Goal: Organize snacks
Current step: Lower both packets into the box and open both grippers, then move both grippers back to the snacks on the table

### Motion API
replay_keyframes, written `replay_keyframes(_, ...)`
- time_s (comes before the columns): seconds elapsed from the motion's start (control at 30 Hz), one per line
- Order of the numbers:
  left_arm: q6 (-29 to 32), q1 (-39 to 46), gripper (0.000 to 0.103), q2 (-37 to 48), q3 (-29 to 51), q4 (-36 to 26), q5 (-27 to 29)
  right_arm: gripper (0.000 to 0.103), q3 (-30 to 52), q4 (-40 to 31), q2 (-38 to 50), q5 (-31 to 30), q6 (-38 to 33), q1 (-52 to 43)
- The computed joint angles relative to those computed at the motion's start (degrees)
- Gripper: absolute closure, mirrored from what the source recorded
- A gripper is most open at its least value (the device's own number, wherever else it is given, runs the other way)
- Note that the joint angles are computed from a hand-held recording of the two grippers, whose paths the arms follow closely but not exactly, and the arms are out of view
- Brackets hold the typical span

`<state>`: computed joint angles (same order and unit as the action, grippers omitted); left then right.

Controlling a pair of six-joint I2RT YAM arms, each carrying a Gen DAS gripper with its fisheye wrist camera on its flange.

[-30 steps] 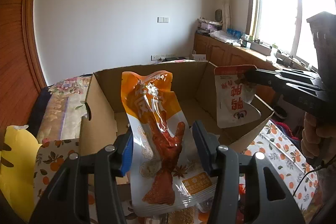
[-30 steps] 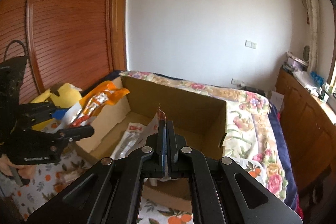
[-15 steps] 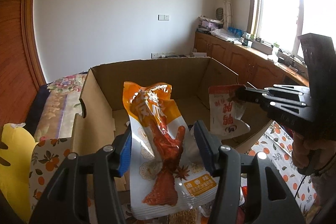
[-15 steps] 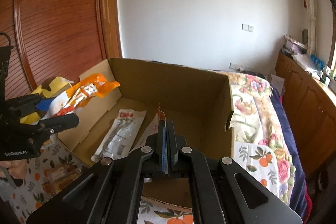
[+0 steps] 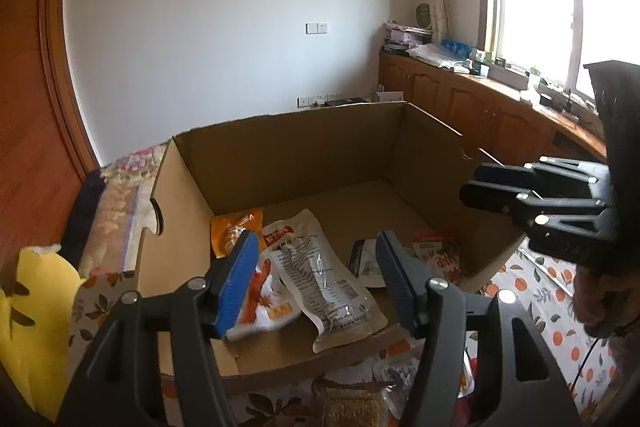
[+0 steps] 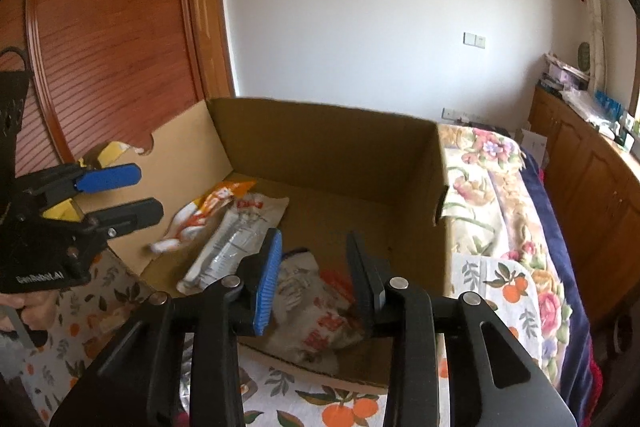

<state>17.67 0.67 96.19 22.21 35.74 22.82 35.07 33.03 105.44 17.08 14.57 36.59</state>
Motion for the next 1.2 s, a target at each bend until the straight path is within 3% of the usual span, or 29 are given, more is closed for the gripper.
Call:
replay_keyframes(0.37,3.3,0.3,0.039,-15.1,-10.1,-4.3,1.5,0.066,-13.0,-3.6,-17.4,3.6,3.5,8.2)
replay_keyframes(0.57,6.0,4.4,0.034,-19.4,-16.2,-5.3,6.0,0.062,-18.6,-3.1,-18.1,5.1,8.7,13.7)
replay_keyframes(0.73,8.2,6.8,0.031,-11.1,-19.5,3.4,6.5,0.058,-20.3,4.6,-7.1,3.3,12.1,15.9)
replay_keyframes(0.93,10.6,9.8,0.031,8.0,-20.1,18.3,6.0,0.057,-17.4,10.5,5.7,0.8,13.0,17.4)
replay_keyframes(1.1,11.6,11.2,0.031,18.2,-19.0,24.6,5.4,0.055,-15.7,12.1,9.4,-0.8,12.3,16.9)
replay_keyframes(1.2,12.6,12.4,0.031,21.5,-17.7,24.8,5.6,0.053,-15.7,11.5,8.9,-2.1,11.1,16.3)
